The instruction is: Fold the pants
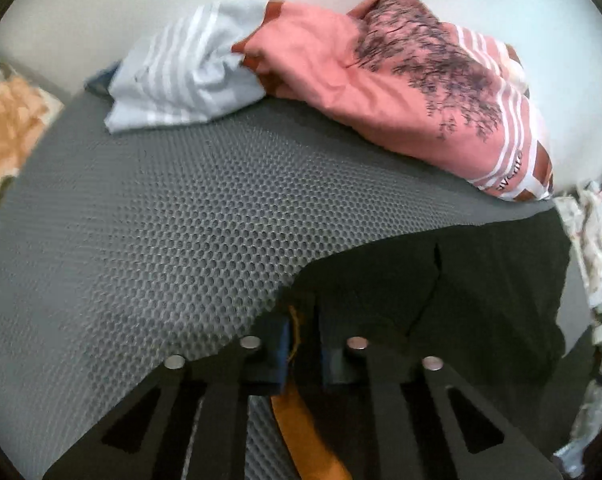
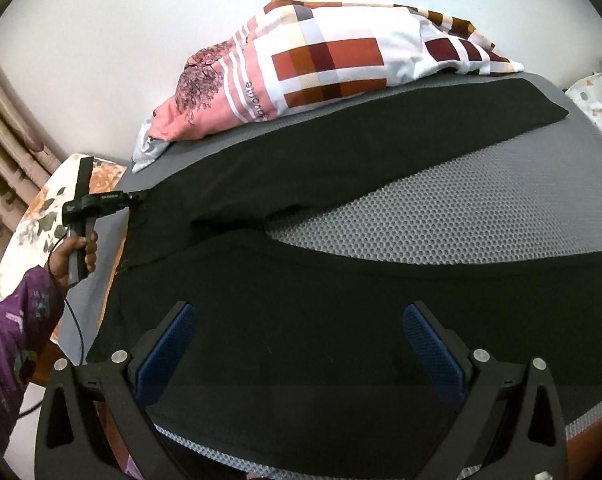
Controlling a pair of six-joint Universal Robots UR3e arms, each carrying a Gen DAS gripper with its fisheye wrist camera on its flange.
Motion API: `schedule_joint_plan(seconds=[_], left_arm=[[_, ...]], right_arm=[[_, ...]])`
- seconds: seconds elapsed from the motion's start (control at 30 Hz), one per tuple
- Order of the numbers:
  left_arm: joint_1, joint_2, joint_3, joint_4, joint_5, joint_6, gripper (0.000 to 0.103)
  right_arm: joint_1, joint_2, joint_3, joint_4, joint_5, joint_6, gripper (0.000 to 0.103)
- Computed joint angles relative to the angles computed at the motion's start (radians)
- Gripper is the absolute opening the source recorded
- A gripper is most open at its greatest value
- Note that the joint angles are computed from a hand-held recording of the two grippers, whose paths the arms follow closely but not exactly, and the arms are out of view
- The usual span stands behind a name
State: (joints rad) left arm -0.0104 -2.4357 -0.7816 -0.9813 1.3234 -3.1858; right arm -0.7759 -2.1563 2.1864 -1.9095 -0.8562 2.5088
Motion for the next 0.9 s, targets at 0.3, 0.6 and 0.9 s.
schedule_joint_plan(seconds=[0.3,0.6,0.9], left_arm=[[-0.193,0.483,-0.638,0.516,0.161,-0.051,0.009],[-0.371,0.809,-0.955,0.638,0.219,-0.08,0.01],[-0.454,0.951,-1.12,0.615,0.25,-0.286,0.01]], right_arm=[[0.128,0.516,-0.427,0.098,0.202,0.146,0.103],[0.259,1.12,-1.066,0.24,0.373,0.471,0.103],[0.31,1.382,-1.409,0.235,0.351,0.654,0.038]])
